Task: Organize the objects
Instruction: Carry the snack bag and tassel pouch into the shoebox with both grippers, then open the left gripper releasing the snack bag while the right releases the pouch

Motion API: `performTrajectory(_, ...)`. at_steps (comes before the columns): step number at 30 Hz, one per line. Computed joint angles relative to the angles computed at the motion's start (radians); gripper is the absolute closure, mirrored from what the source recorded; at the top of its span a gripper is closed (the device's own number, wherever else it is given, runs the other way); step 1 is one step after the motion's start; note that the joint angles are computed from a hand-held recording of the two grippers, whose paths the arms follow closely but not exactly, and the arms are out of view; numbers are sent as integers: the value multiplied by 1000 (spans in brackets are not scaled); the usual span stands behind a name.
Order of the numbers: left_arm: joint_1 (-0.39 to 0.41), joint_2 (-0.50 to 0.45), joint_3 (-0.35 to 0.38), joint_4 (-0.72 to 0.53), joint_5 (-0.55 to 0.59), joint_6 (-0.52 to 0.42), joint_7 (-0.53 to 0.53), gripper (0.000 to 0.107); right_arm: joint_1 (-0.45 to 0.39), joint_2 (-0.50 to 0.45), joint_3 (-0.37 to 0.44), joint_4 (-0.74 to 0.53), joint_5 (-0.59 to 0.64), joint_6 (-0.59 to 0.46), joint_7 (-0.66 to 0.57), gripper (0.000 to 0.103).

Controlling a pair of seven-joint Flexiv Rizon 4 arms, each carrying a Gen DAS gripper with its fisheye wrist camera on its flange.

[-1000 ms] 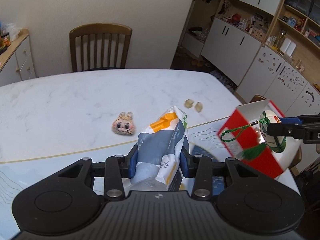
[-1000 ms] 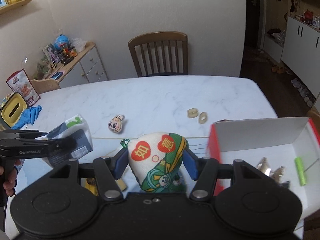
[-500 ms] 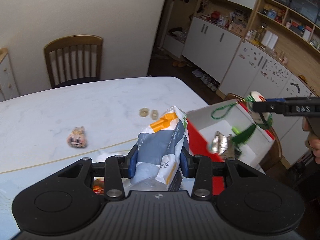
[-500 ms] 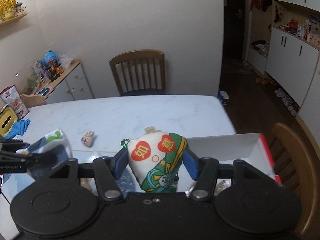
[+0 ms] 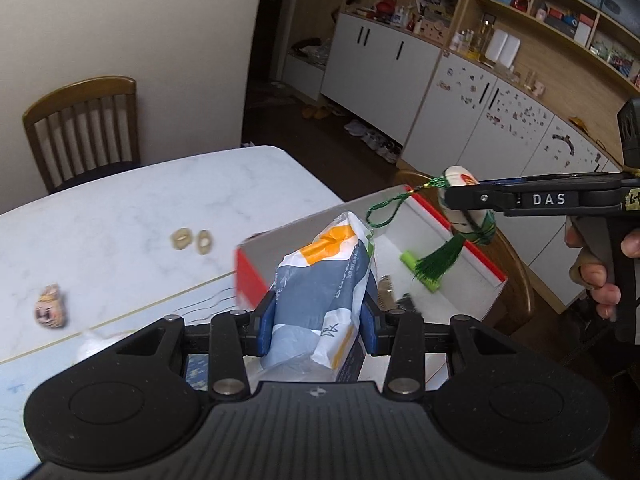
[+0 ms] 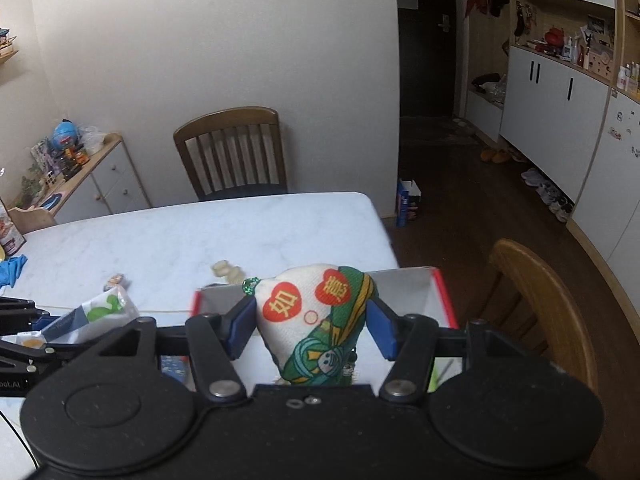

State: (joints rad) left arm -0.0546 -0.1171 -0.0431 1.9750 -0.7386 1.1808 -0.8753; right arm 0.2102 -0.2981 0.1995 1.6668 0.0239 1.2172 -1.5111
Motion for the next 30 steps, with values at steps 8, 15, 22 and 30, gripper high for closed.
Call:
performTrajectory(8,-40,-148,5,-154,268,9,-271,66,-50,-65,8,-53,51,-28,-83,44)
performTrajectory(15,-108,-264,81,-318,568,-59,-576,66,-67,-129,13,-100,69,-52,-117,44)
performTrajectory(22,-151,-359,127,-461,759,-136,-751,66,-59,-183,10,-129,47,-56,-131,44)
performTrajectory(30,-161,-414,130,-546,847,-221,-823,66,-68,-227,21,-146,27,-97,-176,44)
